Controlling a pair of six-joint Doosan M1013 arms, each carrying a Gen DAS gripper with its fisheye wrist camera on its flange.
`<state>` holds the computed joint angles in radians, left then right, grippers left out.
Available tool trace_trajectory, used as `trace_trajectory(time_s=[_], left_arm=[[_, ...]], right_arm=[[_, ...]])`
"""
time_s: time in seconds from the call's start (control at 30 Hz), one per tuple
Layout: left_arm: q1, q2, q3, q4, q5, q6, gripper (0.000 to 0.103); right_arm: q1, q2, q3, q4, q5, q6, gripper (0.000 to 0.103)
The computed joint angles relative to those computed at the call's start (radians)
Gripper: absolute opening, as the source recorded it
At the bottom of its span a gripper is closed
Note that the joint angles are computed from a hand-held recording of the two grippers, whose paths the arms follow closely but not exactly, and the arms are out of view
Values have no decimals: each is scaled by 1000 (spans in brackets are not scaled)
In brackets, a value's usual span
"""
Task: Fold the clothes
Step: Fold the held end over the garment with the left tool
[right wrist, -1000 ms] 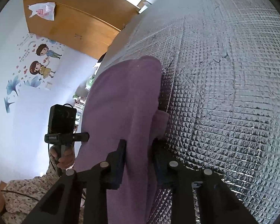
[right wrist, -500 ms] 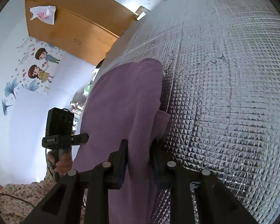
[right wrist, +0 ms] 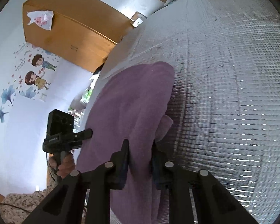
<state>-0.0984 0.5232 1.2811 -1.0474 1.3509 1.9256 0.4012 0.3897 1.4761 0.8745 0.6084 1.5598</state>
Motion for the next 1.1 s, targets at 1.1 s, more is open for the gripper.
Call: trace_trajectory(time_s=[1.1], left_arm=[[45, 161, -316, 42, -27, -121, 36]], right_arm=[[49, 204, -326, -117, -3, 168, 20]])
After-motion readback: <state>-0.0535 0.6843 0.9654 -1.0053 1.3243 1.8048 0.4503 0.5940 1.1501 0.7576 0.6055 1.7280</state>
